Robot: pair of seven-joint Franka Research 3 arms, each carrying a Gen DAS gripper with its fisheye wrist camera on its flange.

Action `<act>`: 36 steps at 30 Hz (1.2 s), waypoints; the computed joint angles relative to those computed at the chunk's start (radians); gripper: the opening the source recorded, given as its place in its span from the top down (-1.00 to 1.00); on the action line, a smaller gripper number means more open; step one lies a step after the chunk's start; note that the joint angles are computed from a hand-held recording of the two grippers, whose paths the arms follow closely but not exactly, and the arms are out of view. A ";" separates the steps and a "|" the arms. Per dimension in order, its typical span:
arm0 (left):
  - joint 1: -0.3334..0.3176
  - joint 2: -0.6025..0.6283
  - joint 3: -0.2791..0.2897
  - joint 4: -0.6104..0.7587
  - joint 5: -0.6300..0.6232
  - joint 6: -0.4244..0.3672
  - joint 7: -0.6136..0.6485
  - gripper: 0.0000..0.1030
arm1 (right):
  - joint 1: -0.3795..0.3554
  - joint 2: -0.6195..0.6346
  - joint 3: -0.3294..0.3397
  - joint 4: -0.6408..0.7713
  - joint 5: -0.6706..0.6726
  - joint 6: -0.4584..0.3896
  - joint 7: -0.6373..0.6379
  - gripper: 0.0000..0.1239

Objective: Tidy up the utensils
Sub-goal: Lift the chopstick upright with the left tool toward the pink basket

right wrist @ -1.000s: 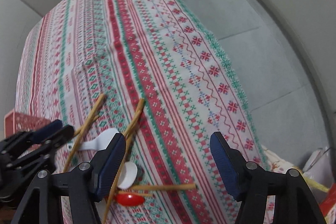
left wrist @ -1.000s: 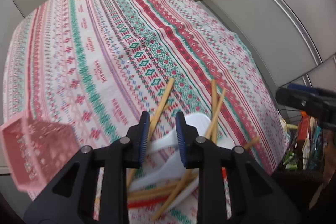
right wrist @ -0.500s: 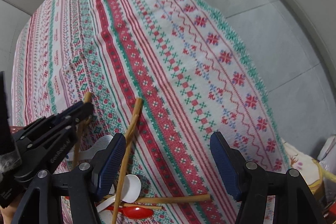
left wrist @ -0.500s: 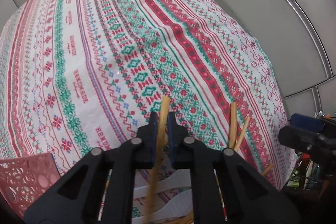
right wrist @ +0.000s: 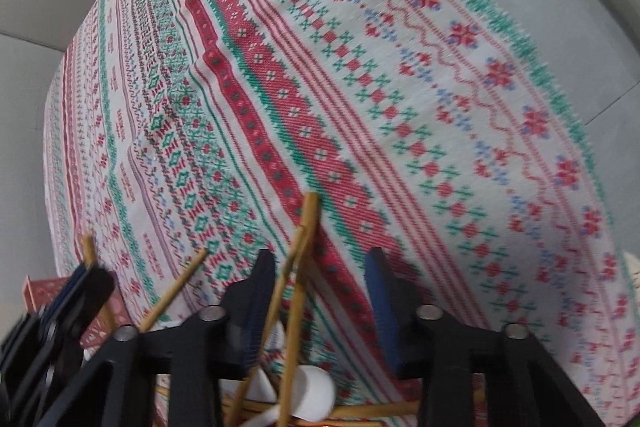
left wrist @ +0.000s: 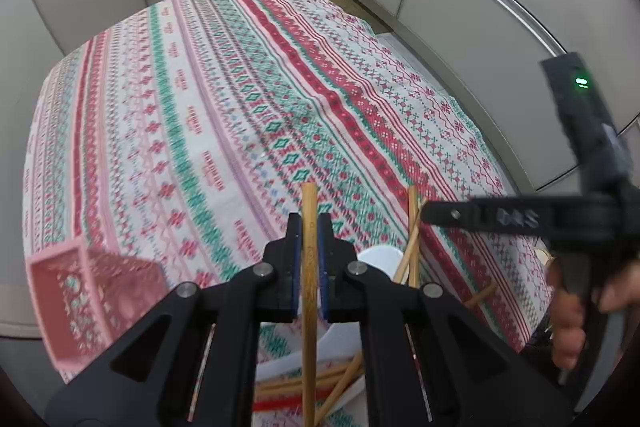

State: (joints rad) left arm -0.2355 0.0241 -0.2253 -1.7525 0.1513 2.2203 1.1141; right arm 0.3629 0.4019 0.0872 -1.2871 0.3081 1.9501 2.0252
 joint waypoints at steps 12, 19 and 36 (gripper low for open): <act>0.004 -0.126 0.007 -0.125 -0.007 0.009 -0.013 0.84 | 0.010 0.048 0.006 0.037 0.016 0.016 0.030 0.81; 0.010 -0.189 0.015 -0.175 -0.021 0.026 -0.024 0.84 | 0.024 0.043 0.007 0.053 -0.005 0.023 0.014 0.84; 0.063 -0.467 0.034 -0.359 0.054 0.243 -0.135 0.84 | 0.049 -0.241 0.038 -0.180 0.003 0.291 -0.169 0.92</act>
